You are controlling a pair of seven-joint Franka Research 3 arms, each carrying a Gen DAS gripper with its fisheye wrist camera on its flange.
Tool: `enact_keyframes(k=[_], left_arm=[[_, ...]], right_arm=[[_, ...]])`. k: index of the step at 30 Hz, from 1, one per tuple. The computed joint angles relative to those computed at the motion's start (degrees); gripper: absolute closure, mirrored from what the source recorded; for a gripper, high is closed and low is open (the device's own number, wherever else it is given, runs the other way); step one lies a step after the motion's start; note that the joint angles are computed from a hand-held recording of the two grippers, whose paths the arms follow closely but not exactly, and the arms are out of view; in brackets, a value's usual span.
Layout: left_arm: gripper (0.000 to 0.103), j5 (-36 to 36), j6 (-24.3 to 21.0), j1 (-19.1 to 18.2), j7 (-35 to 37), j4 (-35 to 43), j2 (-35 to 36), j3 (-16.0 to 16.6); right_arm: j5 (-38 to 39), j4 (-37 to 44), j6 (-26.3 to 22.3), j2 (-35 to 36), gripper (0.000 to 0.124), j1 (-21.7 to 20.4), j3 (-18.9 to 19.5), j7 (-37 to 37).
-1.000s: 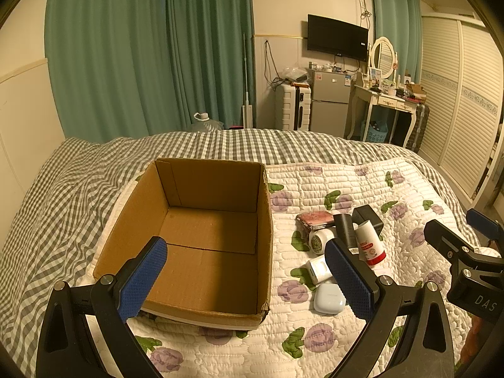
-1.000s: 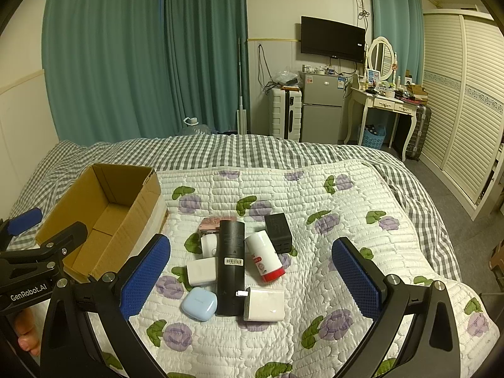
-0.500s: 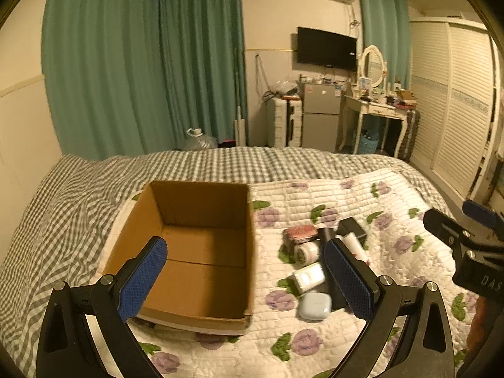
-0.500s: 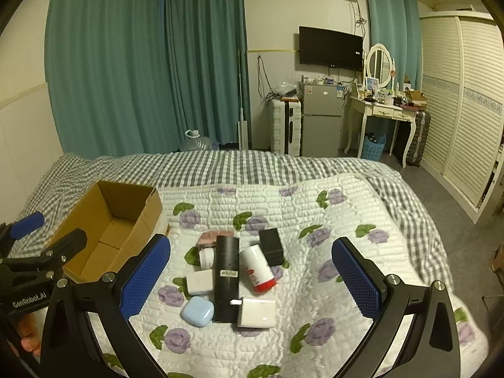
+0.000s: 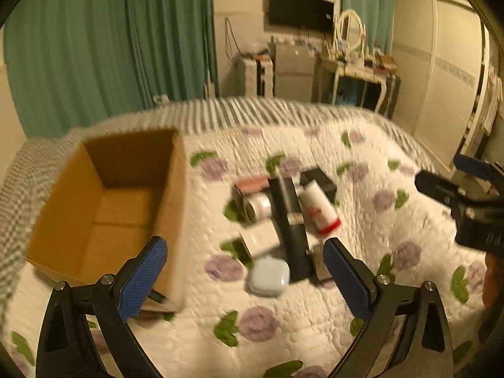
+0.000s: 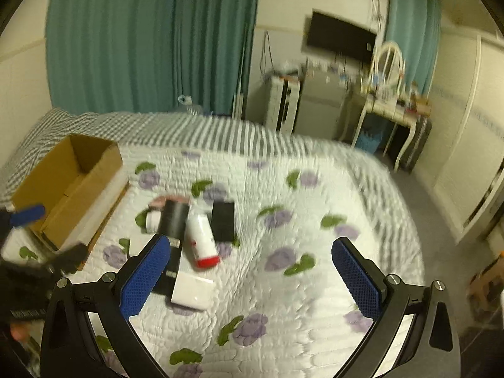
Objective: Organize rigid objects
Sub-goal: 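Grasp the light-blue earbud case with left tool while right tool grasps white charger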
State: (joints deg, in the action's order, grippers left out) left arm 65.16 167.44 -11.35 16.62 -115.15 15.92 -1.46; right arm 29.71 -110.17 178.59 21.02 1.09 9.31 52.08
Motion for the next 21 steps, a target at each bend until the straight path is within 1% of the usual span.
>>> enact_keyframes(k=[1,4,5,8,10,12,14,15,16,17,18,19,20,21], left_arm=[[0.004,-1.5,-0.2,0.3,1.6,0.5,1.2,-0.6],[0.004,-7.5,-0.6,0.7,7.5,1.9,5.4,-1.9],[0.004,-10.2,-0.8,1.0,10.5,2.5,7.1,-2.6],[0.005,-12.3,-1.3,-0.9,13.4,4.0,10.2,-1.3],[0.005,-13.0,-1.3,-2.3,14.1,4.6,11.5,0.2],[0.005,-14.5,-0.4,-2.5,15.2,4.8,12.2,0.7],[0.008,-16.6,1.3,-1.9,16.9,4.9,12.7,0.7],[0.010,-17.5,1.8,-1.8,17.8,5.0,12.9,0.8],[0.015,-18.5,2.3,-1.7,18.9,5.3,13.4,0.9],[0.019,-20.8,2.5,-0.4,21.6,5.9,14.4,-0.5],[0.029,-23.5,3.0,1.4,24.8,6.1,15.0,-2.5],[0.042,-26.5,3.6,3.8,28.3,6.1,15.7,-5.1],[0.046,-28.0,4.0,4.2,30.1,5.9,15.9,-5.6],[0.053,-27.8,4.2,3.0,29.5,5.7,15.7,-4.2]], right_arm=[[-0.9,1.0,-1.9,0.8,0.021,1.1,-1.7,1.3],[-1.0,1.8,-4.7,1.5,0.021,0.4,-1.4,0.8],[-1.3,2.1,-5.1,1.8,0.021,1.0,-1.8,1.1],[-2.2,2.2,-5.7,2.1,0.021,2.2,-2.8,1.5],[-4.1,2.7,-6.8,2.6,0.021,3.9,-4.7,3.2],[-6.1,3.5,-7.8,3.2,0.021,5.4,-6.3,5.0],[-8.4,4.1,-8.6,3.8,0.021,6.9,-7.7,6.8],[-9.3,4.5,-9.2,4.2,0.021,7.2,-8.1,7.4],[-10.3,5.1,-10.4,4.7,0.021,7.6,-8.4,8.0],[-11.2,5.7,-11.3,5.1,0.021,7.9,-8.6,8.6],[-12.0,6.3,-12.3,5.5,0.021,8.2,-8.8,9.1],[-12.6,7.1,-13.5,6.1,0.021,8.2,-8.7,9.3],[-13.0,7.7,-14.5,6.6,0.021,8.1,-8.6,9.5],[-13.3,8.5,-15.7,7.1,0.021,8.1,-8.5,9.7]])
